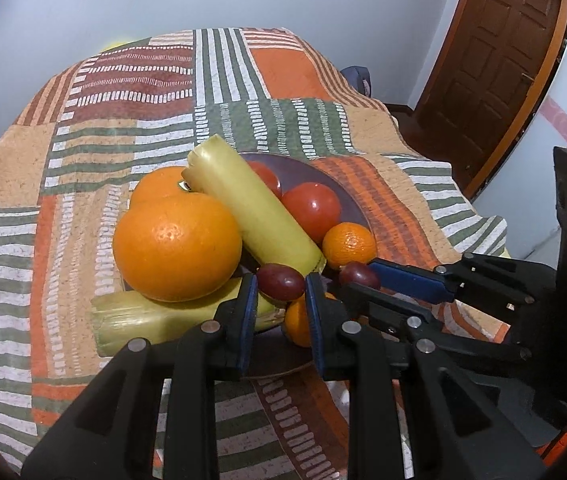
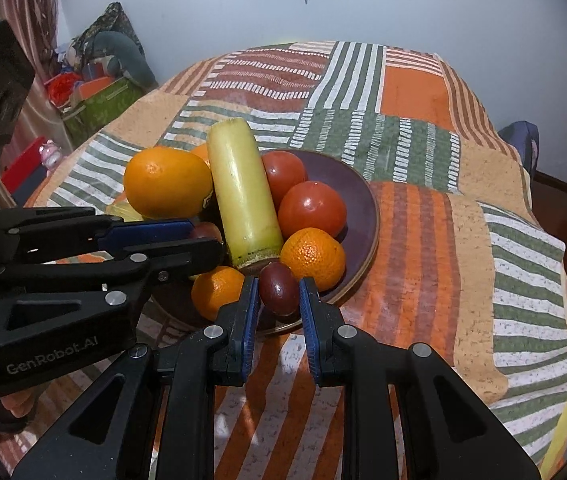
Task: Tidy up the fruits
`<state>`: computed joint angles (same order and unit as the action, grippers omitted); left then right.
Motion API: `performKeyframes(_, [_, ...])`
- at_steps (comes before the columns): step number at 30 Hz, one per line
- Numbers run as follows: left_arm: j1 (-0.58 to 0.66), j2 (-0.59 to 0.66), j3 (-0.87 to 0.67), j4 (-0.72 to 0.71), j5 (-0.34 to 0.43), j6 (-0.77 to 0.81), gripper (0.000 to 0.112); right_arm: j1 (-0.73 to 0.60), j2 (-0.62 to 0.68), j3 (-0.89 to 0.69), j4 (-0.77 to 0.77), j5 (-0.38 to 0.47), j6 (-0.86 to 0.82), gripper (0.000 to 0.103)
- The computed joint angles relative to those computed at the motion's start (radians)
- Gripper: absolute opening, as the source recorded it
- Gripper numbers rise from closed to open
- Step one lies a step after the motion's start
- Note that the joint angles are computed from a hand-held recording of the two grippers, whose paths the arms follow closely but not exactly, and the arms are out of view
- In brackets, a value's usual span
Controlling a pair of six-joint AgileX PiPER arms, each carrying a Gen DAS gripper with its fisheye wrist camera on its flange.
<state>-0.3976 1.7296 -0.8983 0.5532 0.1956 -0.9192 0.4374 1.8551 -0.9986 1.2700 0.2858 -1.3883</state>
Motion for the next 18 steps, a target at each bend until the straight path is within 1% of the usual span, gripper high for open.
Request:
performKeyframes(3, [0.003, 0.000, 0.004, -0.011, -0.009, 0.010, 0.023, -0.003, 0.002, 0.000, 0.013, 0.004, -0.014, 0.019])
performKeyframes(5, [0.005, -0.002, 0.006, -0.017, -0.010, 0.015, 0.027, -0.003, 0.003, 0.002, 0.015, 0.003, -0.018, 0.020])
performKeyframes(8, [0.006, -0.010, 0.012, -0.043, -0.011, 0.038, 0.029, 0.002, 0.002, -0.004, -0.036, -0.002, 0.034, 0.021])
performKeyframes(10, [0.005, -0.020, 0.019, -0.050, -0.011, 0.040, 0.029, 0.007, -0.002, -0.005, -0.065, -0.013, 0.065, 0.024])
performKeyframes(12, [-0.003, -0.036, 0.030, 0.001, -0.005, -0.020, 0.029, 0.008, -0.006, -0.004, -0.074, -0.015, 0.075, 0.026])
performKeyframes(15, [-0.029, -0.085, 0.057, 0.139, 0.019, -0.175, 0.029, 0.007, -0.032, 0.010, -0.073, -0.017, 0.076, 0.026])
performKeyframes(18, [-0.073, -0.165, 0.086, 0.285, 0.077, -0.338, 0.029, 0.003, -0.080, 0.037, -0.046, -0.025, 0.056, 0.026])
